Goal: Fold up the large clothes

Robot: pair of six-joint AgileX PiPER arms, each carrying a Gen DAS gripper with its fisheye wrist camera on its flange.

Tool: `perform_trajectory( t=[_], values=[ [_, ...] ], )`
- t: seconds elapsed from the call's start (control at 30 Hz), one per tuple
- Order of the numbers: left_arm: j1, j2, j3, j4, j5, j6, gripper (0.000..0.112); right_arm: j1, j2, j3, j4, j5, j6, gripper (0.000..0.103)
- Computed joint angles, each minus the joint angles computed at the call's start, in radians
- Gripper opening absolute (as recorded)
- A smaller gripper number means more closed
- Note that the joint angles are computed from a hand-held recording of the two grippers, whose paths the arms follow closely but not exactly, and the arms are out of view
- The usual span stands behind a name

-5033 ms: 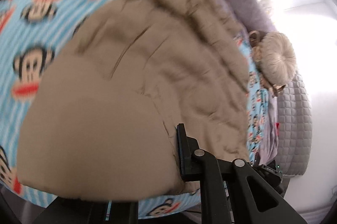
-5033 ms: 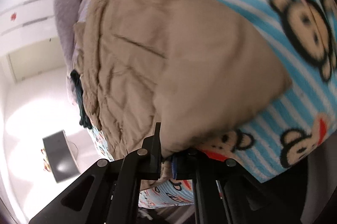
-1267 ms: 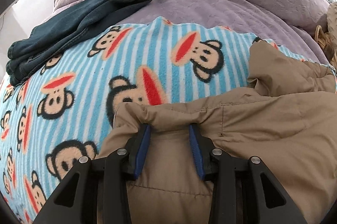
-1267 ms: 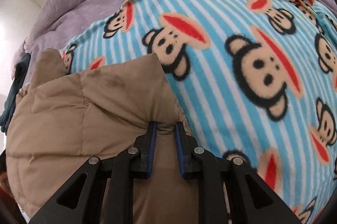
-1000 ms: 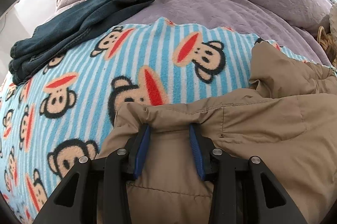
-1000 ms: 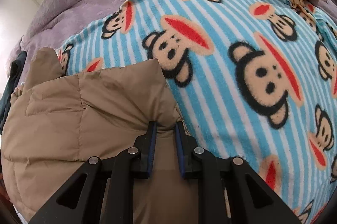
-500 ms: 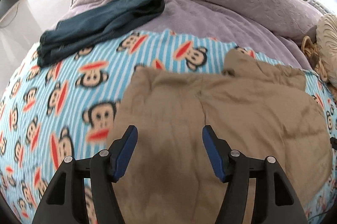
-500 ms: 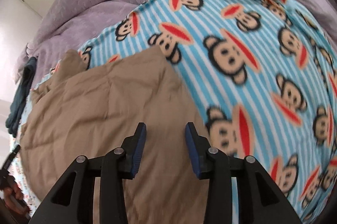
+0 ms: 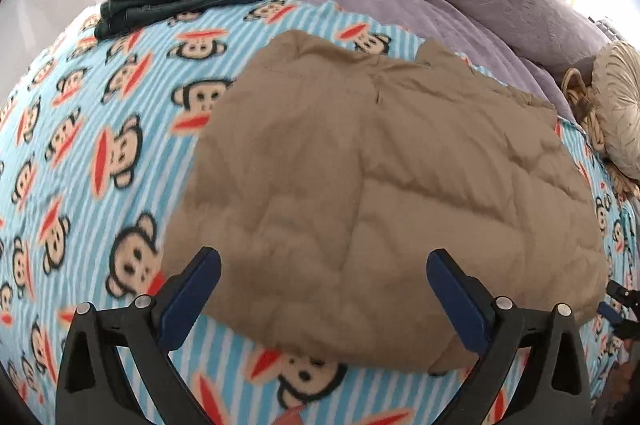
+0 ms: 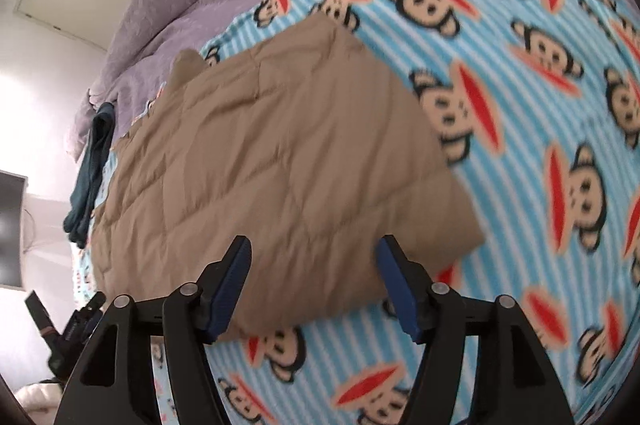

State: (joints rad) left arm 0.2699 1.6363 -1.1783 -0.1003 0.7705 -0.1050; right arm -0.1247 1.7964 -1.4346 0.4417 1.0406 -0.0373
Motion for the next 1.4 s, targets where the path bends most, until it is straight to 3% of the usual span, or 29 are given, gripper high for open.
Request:
perform_trajectory(
  t=[0.17,0.23,0.33,0.37,0.4,0.43,0.67,0.87,1.1,1.23,1.27,1.3,1.33,1.37,1.4],
  values=[
    [0.099,-0.044,0.082,-0.213,0.009,0.117,0.103,-0.013,-0.031,0.101,0.115,-0.007,-0.074,0.086],
    [0.172,-0.047,0.123,-0.362,0.023,0.204,0.103,-0.026,-0.024,0.131,0.18,0.002,-0.104,0.086],
    [0.231,-0.048,0.163,-0.468,0.037,0.272,0.103,-0.044,-0.018,0.182,0.264,0.009,-0.138,0.087],
    [0.249,-0.052,0.18,-0.506,0.045,0.303,0.103,-0.046,-0.014,0.189,0.284,0.01,-0.145,0.089],
    [0.264,-0.055,0.196,-0.539,0.054,0.33,0.103,-0.049,-0.015,0.207,0.311,0.008,-0.16,0.101],
    [0.291,-0.05,0.215,-0.6,0.071,0.376,0.103,-0.051,-0.016,0.225,0.337,0.006,-0.174,0.103],
    [0.357,0.06,0.267,-0.864,0.073,0.547,0.103,-0.041,0.033,0.285,0.471,-0.019,-0.213,0.103],
    [0.286,0.14,0.197,-0.903,-0.003,0.558,0.103,-0.026,0.119,0.284,0.594,-0.047,-0.272,0.103],
    [0.208,0.203,0.128,-0.869,-0.1,0.442,0.103,-0.007,0.219,0.258,0.764,-0.06,-0.334,0.103],
    [0.209,0.22,0.106,-0.849,-0.105,0.379,0.103,0.003,0.256,0.233,0.798,-0.066,-0.3,0.103],
    [0.21,0.218,0.106,-0.853,-0.108,0.373,0.095,0.002,0.258,0.233,0.803,-0.065,-0.296,0.102],
    [0.215,0.213,0.118,-0.879,-0.109,0.395,0.077,0.0,0.258,0.233,0.802,-0.064,-0.286,0.095],
    [0.233,0.213,0.126,-0.944,-0.089,0.455,0.066,-0.003,0.259,0.234,0.795,-0.061,-0.271,0.084],
    [0.253,0.21,0.144,-1.015,-0.067,0.522,0.046,-0.01,0.265,0.238,0.806,-0.049,-0.276,0.055],
    [0.268,0.2,0.162,-1.046,-0.053,0.556,0.036,-0.021,0.274,0.248,0.841,-0.026,-0.296,0.044]
  ],
)
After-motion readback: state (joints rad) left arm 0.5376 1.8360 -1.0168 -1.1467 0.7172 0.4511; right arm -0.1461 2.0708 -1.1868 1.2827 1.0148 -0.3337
